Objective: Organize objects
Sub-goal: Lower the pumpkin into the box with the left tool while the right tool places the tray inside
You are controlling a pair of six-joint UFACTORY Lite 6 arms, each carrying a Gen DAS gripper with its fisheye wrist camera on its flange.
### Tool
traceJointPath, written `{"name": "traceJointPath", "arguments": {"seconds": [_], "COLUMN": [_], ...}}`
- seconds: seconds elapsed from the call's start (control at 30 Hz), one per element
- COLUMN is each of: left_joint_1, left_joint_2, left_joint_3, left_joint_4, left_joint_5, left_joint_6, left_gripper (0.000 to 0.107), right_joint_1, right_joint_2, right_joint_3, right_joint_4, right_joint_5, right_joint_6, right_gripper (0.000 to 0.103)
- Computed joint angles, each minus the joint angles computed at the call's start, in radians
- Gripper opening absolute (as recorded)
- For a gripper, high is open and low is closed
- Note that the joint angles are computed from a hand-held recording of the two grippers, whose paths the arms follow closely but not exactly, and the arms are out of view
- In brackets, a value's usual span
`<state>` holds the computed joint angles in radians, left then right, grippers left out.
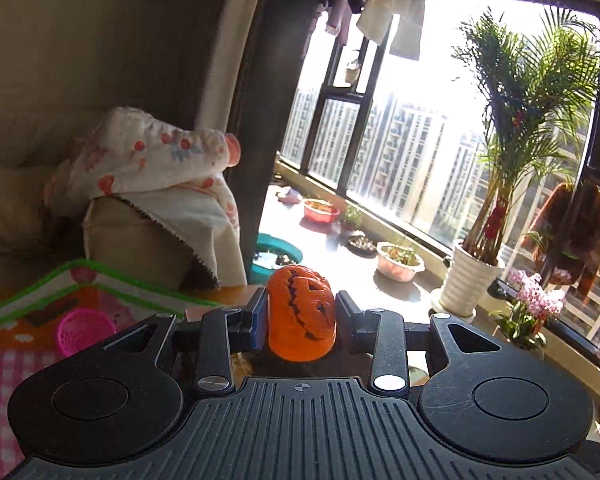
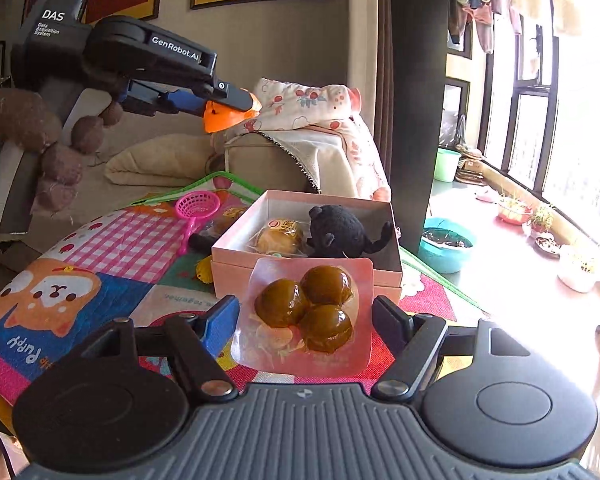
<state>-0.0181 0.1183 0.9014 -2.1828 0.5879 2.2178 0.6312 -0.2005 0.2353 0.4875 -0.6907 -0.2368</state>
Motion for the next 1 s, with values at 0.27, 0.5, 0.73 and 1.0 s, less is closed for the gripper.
{"name": "traceJointPath", "arguments": {"seconds": [0.27,0.5,0.73,1.0], "left_joint_1": [-0.072,0.026,0.189,0.325], "left_joint_2": [0.292,0.240,0.136,0.161], "left_joint_3": [0.199,0.067,-0.236,-0.357], "left_joint_4": [-0.072,-0.062,-0.003,0.039], "left_joint_5": [-0.067,0.004,0.119,0.182], "left_joint_6": [0.058,0.084,0.267,0.379], "left_gripper": [0.040,0.040,0.040,0.040], "right_joint_1": [-0.082,-0.112,-0.125,-0.208], "right_joint_2": [0.081,0.150,0.220,0.359], "right_joint_3": [-0.005,0.027,0.172,0.580], "right_joint_4": [-0.129,-0.172,-0.154,-0.216], "right_joint_5": [-0.047,-0.056,-0.005,0.223], "right_joint_6": [0.125,0.171,0.130,0.134], "right_gripper": [0.074,0.074,0.074,0.074]}}
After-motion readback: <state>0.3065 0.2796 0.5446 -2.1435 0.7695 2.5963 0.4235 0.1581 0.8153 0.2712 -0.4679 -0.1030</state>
